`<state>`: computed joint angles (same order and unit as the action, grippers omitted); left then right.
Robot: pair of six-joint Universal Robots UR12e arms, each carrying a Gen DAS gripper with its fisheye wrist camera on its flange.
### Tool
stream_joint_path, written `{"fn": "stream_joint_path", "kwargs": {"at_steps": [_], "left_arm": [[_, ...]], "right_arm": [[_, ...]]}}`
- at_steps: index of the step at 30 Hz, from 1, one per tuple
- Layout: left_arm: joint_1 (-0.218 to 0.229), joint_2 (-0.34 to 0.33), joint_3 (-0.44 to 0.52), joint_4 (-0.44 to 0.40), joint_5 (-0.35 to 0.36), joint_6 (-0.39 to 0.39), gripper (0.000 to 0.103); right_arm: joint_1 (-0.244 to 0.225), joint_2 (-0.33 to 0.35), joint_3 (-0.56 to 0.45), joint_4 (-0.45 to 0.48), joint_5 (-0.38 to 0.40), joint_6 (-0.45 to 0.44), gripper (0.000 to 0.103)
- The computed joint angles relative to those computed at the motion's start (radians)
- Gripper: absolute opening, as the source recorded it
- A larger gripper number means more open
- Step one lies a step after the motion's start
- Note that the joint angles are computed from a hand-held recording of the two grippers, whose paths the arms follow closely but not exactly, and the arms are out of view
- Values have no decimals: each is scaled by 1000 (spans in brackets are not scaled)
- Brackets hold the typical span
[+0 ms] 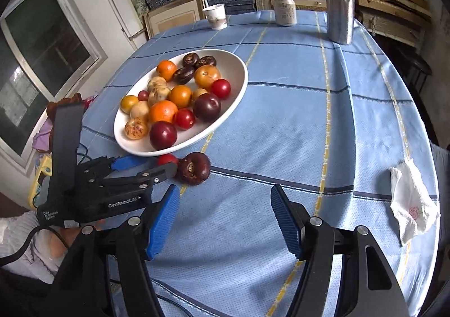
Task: Organize fruits
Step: 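Grasp a red tomato with the left tool, then grasp a dark red plum with the right tool while the left tool holds the tomato, then carry tomato and plum onto the white plate and open both tools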
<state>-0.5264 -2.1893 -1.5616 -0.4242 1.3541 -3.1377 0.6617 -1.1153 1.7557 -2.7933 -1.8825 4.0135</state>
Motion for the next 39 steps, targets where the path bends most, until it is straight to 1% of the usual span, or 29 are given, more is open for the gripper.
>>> {"fn": "stream_joint_path", "kwargs": {"at_steps": [1,2,3,4,5,6,7,9,14,18,21,24,29,32,34,35,36,37,38,39], "left_arm": [[1,0,-1,2,-5,-3,70],[2,2,-4,5,-17,-2,59],[7,4,-11,10,-68,11,33],[4,7,-15,14,-79,25,31],[-5,7,-14,19,-48,36,31],[-6,6,-14,21,-47,32,31],[0,4,-12,18,-67,6,31],[0,0,-8,16,-75,-19,31],[-13,-10,7,16,-38,-48,31],[-15,-2,-3,26,-28,-50,30],[-11,11,-21,33,-5,-41,30],[2,26,-41,31,16,-53,30],[17,39,-59,31,42,-52,30],[28,47,-71,32,52,-49,30],[33,50,-74,32,54,-46,30],[36,50,-75,32,57,-39,30],[38,51,-77,31,58,-33,30],[42,53,-79,32,57,-29,30],[44,53,-78,29,56,-26,30],[46,53,-78,27,54,-22,30]], "right_arm": [[-3,0,2,1,7,2,68],[-4,0,2,3,9,2,68],[-5,0,4,4,12,1,68],[-7,-1,7,2,16,2,68],[-8,-3,11,-1,18,4,68],[-10,-6,15,-1,21,6,68],[-12,-8,18,-2,27,6,68],[-14,-12,26,-13,36,2,68],[-19,-20,44,-29,51,-20,68],[-26,-15,47,-48,72,-43,68],[-31,2,30,-53,92,-77,68],[-36,28,0,-51,115,-107,68],[-42,84,-74,3,138,-162,68],[-42,106,-106,26,130,-178,68],[-41,118,-128,53,120,-193,61],[-41,122,-135,67,120,-196,53],[-42,126,-142,82,120,-196,49],[-39,129,-147,88,105,-196,48],[-40,129,-149,91,108,-196,44],[-40,129,-152,94,109,-194,44]]}}
